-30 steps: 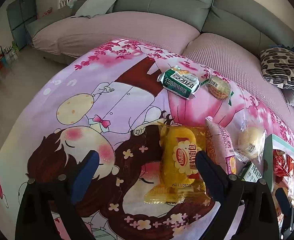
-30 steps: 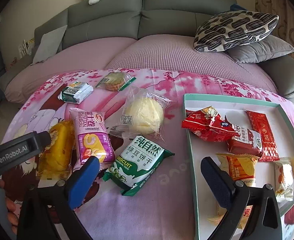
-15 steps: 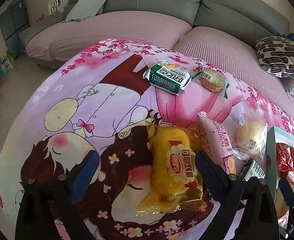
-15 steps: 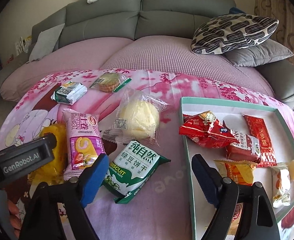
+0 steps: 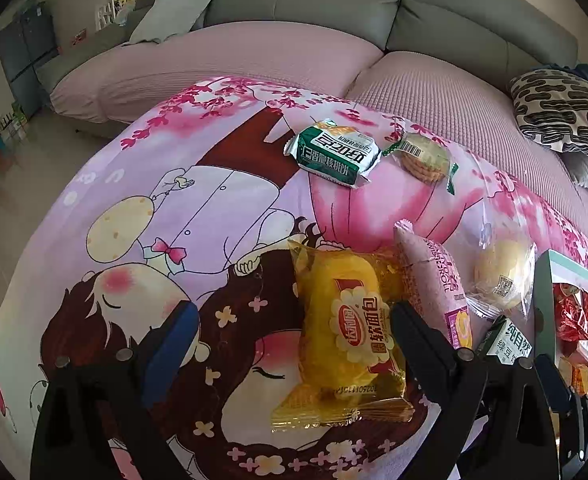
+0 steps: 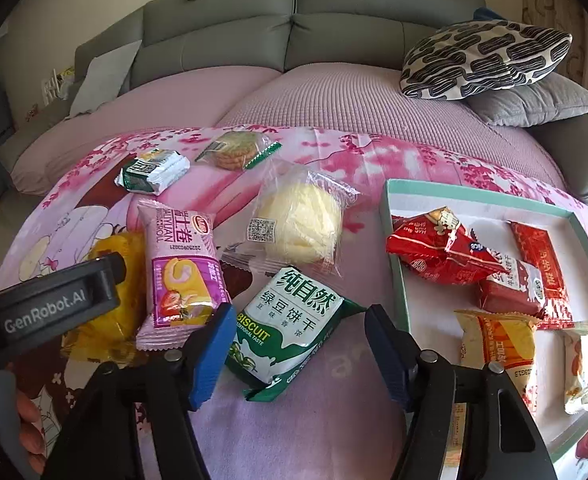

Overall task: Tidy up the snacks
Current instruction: 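Grasp the yellow bread bag with the left tool while the right tool grasps the green biscuit packet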

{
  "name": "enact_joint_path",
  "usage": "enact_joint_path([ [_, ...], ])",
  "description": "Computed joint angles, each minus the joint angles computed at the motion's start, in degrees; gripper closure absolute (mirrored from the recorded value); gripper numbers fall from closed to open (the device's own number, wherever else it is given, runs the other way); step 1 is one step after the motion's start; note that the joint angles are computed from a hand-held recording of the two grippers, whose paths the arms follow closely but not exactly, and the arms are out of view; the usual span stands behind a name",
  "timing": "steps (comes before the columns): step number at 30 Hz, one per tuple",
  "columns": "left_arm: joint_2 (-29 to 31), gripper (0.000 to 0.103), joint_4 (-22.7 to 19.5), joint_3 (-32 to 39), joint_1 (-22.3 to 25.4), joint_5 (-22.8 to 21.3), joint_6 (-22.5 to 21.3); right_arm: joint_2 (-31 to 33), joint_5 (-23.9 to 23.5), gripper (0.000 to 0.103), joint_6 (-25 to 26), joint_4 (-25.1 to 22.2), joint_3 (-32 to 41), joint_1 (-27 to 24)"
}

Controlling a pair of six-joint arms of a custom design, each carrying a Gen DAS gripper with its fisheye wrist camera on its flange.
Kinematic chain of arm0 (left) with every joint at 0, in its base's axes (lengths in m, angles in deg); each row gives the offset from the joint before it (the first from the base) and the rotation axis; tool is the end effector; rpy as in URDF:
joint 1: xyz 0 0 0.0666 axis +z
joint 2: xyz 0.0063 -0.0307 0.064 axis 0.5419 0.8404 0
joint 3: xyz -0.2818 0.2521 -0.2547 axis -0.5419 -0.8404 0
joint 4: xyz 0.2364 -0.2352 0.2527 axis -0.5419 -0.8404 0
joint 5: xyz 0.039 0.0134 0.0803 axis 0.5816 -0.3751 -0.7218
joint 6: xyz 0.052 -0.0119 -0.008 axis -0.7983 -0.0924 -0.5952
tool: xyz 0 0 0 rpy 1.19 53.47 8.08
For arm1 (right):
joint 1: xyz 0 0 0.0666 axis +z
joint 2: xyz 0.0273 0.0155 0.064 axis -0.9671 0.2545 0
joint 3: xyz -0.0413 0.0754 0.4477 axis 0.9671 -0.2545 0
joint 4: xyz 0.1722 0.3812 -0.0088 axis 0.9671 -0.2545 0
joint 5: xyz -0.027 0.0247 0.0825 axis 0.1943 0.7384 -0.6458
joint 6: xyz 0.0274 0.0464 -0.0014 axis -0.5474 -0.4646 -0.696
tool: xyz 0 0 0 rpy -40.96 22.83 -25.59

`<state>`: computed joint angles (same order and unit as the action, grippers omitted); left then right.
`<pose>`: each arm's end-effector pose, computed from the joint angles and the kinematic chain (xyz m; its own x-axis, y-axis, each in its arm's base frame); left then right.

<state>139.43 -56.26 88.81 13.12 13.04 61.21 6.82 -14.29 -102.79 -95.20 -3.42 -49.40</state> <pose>0.5599 -0.1893 0.3788 -0.8020 -0.2828 -0.5262 -0.3139 0.9489 -0.0315 0.5453 0.2568 0.3956 -0.8145 -0.0281 -0.5795 -0.0728 0.9959 0.0541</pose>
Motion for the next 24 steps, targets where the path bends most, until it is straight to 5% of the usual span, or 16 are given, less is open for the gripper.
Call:
enact_joint_path([
  [17, 1.38, 0.006, -0.86, 0.83, -0.79, -0.05, -1.25, 0.33, -2.38, 0.034, -0.13, -0.11, 0.12, 0.01],
  [24, 1.28, 0.006, -1.49, 0.78, -0.4, 0.49, -0.6, 0.52, -3.87, 0.034, -0.3, -4.45, 1.38, -0.71],
])
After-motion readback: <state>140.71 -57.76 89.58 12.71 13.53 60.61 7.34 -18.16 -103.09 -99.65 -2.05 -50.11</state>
